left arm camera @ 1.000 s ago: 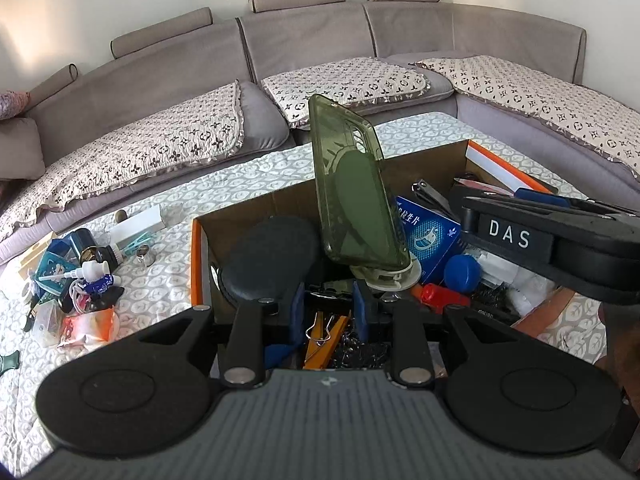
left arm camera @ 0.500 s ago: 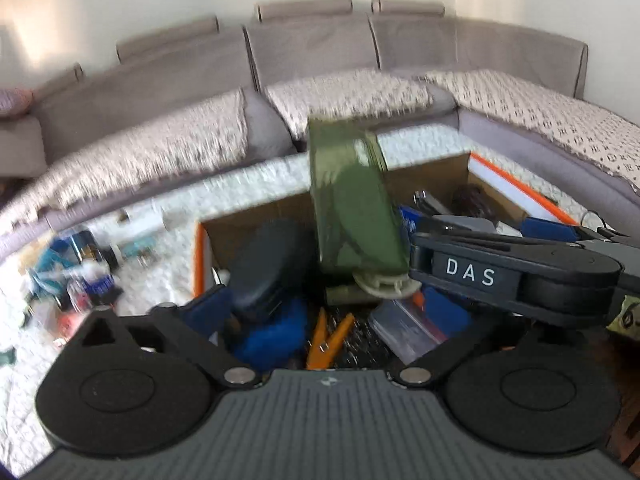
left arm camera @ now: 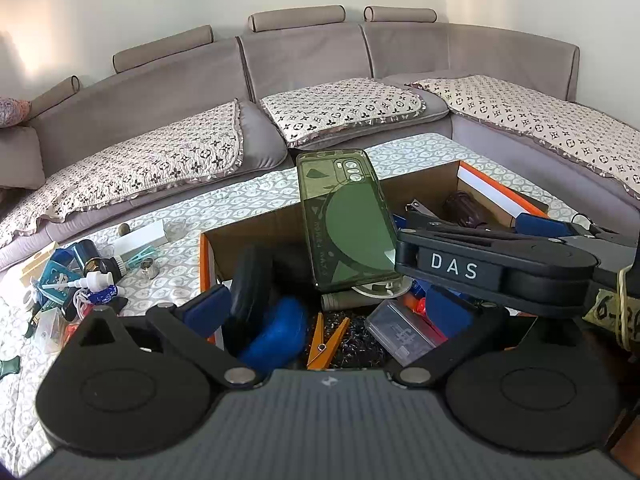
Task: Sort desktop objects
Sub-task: 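Move both open tools back to the pile of items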
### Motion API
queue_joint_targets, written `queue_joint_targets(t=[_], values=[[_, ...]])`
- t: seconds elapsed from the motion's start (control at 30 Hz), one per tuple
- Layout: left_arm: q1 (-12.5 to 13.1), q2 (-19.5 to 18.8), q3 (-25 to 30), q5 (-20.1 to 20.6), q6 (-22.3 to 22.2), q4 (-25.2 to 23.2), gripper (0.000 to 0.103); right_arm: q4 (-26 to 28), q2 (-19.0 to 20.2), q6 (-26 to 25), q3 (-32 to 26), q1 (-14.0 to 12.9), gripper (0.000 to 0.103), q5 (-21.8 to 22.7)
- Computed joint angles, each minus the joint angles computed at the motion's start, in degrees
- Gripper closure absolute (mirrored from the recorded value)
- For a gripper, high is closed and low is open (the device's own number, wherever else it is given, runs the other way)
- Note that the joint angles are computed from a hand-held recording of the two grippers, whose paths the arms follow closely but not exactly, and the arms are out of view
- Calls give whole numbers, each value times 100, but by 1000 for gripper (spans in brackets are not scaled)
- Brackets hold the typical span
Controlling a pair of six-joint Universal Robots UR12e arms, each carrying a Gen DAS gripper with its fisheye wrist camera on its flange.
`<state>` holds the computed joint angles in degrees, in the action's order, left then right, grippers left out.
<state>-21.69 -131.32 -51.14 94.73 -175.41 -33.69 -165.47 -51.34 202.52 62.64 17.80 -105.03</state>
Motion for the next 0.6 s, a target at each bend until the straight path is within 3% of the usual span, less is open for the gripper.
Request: queue_joint_targets(t=[0.33, 0.6], values=[[51, 98, -155, -27, -64, 35, 0, -117, 22, 20, -42, 10, 1, -17], [366, 548, -921, 103, -439, 353, 0, -978, 193, -199, -320, 185, 0, 398]])
